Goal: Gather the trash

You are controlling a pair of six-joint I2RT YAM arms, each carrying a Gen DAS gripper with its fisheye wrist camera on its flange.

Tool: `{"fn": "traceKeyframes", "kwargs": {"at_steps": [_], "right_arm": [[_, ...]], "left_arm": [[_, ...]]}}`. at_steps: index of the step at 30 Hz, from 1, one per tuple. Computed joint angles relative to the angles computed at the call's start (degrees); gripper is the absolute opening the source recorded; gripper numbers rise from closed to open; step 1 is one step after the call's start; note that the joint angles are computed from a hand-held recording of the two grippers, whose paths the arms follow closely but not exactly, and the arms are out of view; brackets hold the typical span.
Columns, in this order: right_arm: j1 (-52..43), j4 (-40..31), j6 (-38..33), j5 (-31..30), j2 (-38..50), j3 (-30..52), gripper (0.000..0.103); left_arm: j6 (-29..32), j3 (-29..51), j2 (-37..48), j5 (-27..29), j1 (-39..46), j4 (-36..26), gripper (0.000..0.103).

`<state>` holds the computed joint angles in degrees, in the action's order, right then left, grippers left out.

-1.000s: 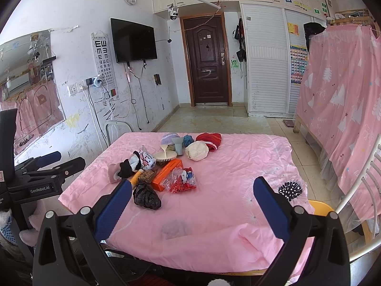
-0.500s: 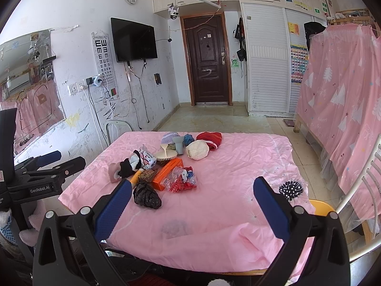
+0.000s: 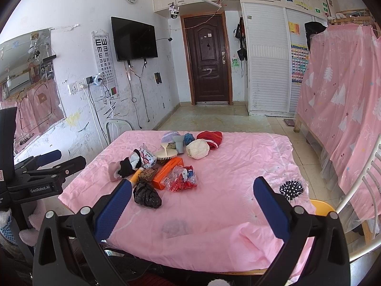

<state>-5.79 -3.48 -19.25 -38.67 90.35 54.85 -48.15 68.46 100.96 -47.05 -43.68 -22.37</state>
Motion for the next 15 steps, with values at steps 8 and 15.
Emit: {"fn": "traceKeyframes", "kwargs": {"at_steps": [8,15], "right_arm": [[0.0,-0.2,0.0,0.0,-0.5,-0.3,0.092],[0.4,0.4,0.1,0.4,0.2,-0.3,0.092]], "left_arm": [[-0.1,0.2,0.1,0.0,-0.1,-0.2,0.098],[0.0,0.2,0.1,0.1,0.0,-0.2,0.098]]}}
